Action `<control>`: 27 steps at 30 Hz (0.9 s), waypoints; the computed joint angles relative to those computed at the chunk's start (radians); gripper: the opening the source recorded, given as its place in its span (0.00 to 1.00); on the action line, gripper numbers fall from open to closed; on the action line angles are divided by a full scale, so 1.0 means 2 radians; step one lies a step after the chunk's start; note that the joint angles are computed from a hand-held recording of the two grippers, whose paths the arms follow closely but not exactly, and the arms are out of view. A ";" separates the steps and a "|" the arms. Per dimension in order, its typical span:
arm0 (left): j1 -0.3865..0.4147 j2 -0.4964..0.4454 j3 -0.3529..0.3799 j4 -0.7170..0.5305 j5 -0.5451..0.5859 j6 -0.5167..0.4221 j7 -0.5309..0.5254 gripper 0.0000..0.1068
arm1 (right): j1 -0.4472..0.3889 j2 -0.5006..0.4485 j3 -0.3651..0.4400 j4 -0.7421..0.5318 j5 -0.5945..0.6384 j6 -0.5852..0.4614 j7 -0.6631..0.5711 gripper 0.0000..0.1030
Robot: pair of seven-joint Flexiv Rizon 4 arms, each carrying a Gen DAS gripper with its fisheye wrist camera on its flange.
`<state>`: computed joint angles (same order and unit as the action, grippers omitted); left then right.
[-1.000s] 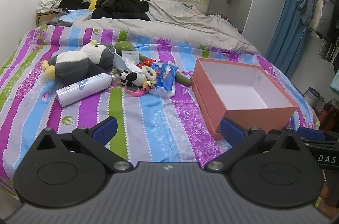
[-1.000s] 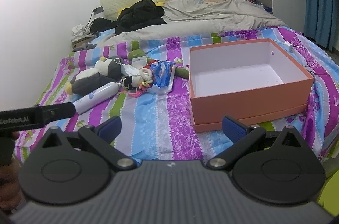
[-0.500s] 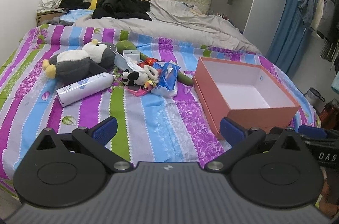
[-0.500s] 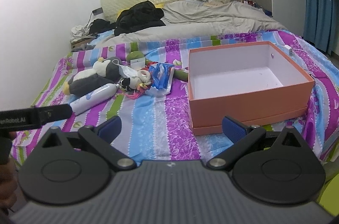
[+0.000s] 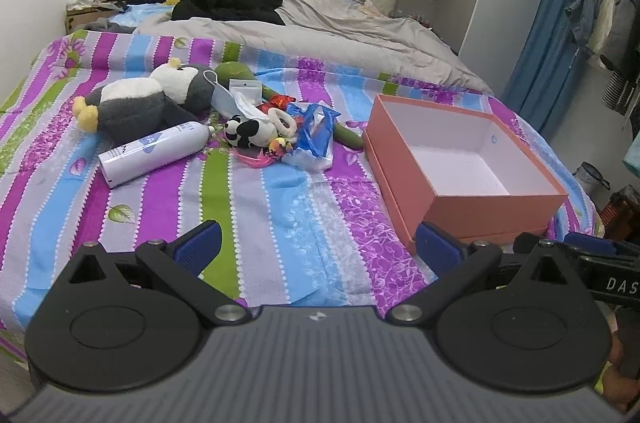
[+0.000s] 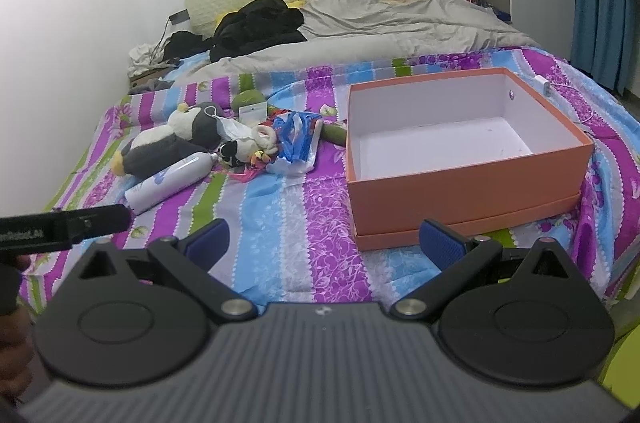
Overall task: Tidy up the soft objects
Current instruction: 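Move the left tool toward the parrot toy while the right tool approaches the blue bag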
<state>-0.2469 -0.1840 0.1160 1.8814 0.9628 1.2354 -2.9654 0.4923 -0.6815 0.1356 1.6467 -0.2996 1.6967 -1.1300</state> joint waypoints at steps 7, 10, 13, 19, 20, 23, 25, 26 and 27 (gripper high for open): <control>0.005 -0.002 0.004 0.004 -0.003 0.008 0.002 0.96 | 0.003 -0.004 -0.001 -0.005 -0.002 -0.003 -0.003 1.00; 0.006 -0.004 0.006 0.004 -0.006 0.012 0.006 0.96 | -0.001 -0.006 0.005 -0.007 -0.001 -0.004 -0.003 1.00; 0.006 -0.006 0.007 0.003 -0.007 0.013 0.008 0.96 | -0.002 -0.005 0.007 -0.007 0.000 -0.007 -0.002 1.00; 0.009 -0.015 0.014 0.003 -0.014 0.024 0.014 0.96 | -0.006 -0.011 0.017 -0.015 -0.003 -0.018 -0.008 1.00; 0.010 -0.018 0.015 0.002 -0.016 0.028 0.017 0.96 | -0.008 -0.013 0.020 -0.018 -0.003 -0.020 -0.009 1.00; 0.013 -0.028 0.021 0.001 -0.028 0.038 0.028 0.96 | -0.010 -0.021 0.025 -0.028 -0.002 -0.029 -0.011 1.00; 0.013 -0.035 0.027 -0.001 -0.035 0.042 0.037 0.96 | -0.014 -0.028 0.032 -0.037 -0.002 -0.033 -0.015 1.00; 0.013 -0.039 0.030 -0.003 -0.040 0.044 0.042 0.96 | -0.014 -0.032 0.032 -0.041 -0.002 -0.035 -0.016 1.00; 0.014 -0.043 0.033 -0.004 -0.044 0.048 0.046 0.96 | -0.014 -0.035 0.032 -0.046 -0.001 -0.037 -0.017 1.00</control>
<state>-0.2184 -0.2692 0.1821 1.8735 0.8746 1.3306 -2.8728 0.4647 -0.7515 0.2001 1.5542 -0.3025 1.6231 -1.1636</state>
